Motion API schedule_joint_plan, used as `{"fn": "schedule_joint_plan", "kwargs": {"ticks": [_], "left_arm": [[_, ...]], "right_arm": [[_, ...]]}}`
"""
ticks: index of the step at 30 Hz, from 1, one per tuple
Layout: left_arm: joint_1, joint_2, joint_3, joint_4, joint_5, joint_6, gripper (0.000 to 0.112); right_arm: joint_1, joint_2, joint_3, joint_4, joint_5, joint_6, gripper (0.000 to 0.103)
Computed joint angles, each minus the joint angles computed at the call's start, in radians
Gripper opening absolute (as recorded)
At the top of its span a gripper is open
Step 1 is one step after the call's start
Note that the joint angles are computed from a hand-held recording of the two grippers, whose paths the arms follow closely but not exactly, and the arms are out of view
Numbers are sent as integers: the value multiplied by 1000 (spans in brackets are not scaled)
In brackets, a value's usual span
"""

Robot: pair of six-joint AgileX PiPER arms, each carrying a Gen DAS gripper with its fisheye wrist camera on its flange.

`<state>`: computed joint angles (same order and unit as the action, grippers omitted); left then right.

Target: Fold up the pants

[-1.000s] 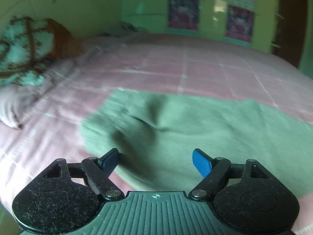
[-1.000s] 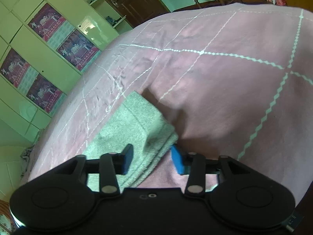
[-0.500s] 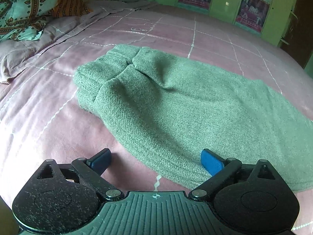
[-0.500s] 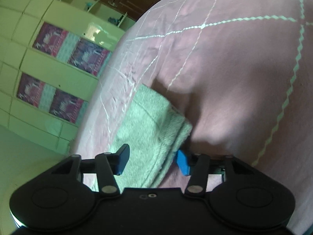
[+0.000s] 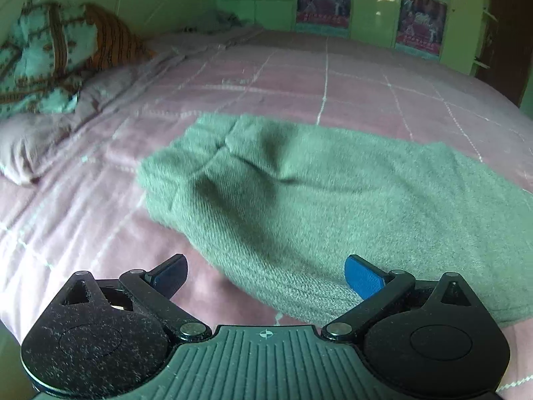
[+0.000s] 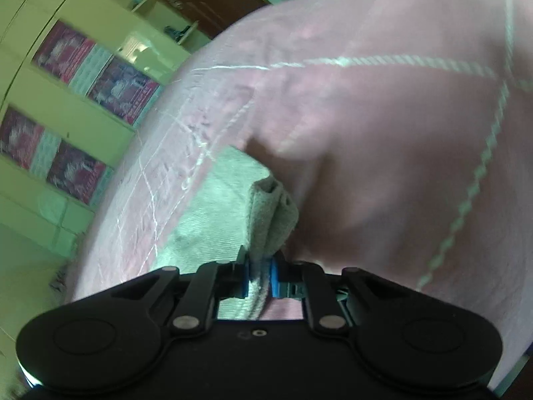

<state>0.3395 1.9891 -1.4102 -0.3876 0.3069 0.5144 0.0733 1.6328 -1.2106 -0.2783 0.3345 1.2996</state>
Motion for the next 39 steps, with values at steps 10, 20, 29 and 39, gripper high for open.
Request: {"fn": "schedule_joint_plan", "kwargs": {"ticks": [10, 20, 29, 39], "left_arm": [[18, -14, 27, -174, 24, 208, 101], [34, 18, 15, -296, 37, 311, 101], [50, -59, 71, -504, 38, 502, 36], [-323, -27, 11, -492, 147, 450, 30]], "right_arm": [[177, 182, -448, -199, 318, -44, 11], [186, 146, -390, -287, 395, 78, 11], [148, 146, -361, -284, 568, 76, 33], [465, 321, -531, -132, 281, -401, 15]]}}
